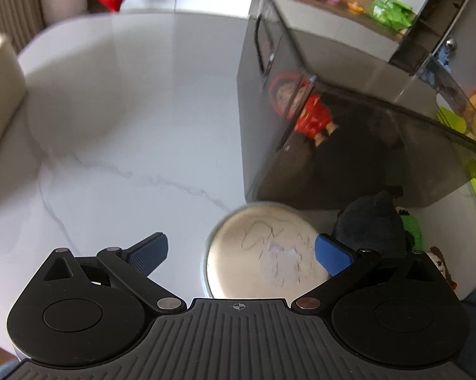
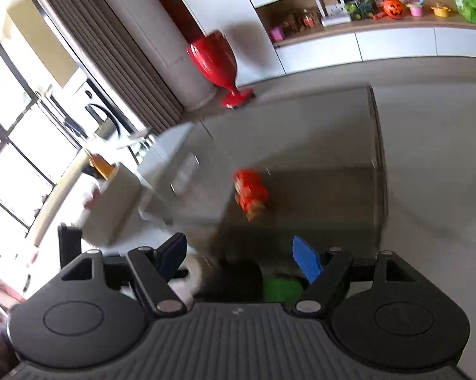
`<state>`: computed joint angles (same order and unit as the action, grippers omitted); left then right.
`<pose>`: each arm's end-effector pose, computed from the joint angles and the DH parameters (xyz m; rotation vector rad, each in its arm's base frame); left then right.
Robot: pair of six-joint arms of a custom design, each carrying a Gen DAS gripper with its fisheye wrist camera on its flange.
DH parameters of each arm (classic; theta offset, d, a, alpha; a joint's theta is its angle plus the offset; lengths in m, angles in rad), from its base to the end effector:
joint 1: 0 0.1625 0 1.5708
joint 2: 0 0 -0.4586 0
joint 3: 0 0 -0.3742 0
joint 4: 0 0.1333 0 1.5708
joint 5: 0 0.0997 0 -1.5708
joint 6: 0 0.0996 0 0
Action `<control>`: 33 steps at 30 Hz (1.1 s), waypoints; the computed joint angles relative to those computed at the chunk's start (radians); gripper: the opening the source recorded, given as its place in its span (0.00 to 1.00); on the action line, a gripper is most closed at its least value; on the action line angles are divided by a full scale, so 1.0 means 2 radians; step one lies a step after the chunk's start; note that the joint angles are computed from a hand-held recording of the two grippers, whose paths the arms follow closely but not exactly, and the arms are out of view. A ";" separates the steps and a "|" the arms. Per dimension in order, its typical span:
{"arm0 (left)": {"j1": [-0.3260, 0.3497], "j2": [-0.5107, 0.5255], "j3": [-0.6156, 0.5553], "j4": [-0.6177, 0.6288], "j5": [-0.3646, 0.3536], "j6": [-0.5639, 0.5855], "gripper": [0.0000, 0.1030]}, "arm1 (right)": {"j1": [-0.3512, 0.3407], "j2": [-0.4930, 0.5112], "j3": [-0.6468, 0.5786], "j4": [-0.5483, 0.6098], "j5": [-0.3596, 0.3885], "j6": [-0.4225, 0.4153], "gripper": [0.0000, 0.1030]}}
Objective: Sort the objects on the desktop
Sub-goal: 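Carry the red-hooded doll into the clear bin and release it, then grasp the black plush animal with the right gripper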
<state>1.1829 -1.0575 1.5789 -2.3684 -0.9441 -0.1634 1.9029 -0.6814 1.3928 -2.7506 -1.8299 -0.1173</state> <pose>-0.0750 -0.6905 0.3252 0.1718 2.5515 -0.5670 0.3536 -0.6947 0.1662 0.5488 -2.7989 0.7160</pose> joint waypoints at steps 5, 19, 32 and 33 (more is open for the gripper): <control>0.030 -0.003 -0.026 0.047 -0.096 -0.067 1.00 | -0.017 0.003 0.037 -0.004 -0.002 0.016 0.74; 0.043 -0.010 -0.013 0.021 -0.139 -0.077 1.00 | -0.010 0.022 0.065 -0.030 -0.054 -0.033 0.76; 0.053 -0.025 -0.004 -0.008 -0.146 -0.080 0.57 | -0.021 0.029 0.078 -0.039 -0.051 -0.009 0.76; 0.053 -0.027 -0.003 -0.010 -0.146 -0.078 0.56 | -0.020 0.029 0.080 -0.042 -0.053 -0.009 0.77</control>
<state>1.2893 -1.1113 1.5722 -2.3888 -1.2363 -0.3187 1.8623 -0.6225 1.5520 -2.8340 -1.9350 -0.1355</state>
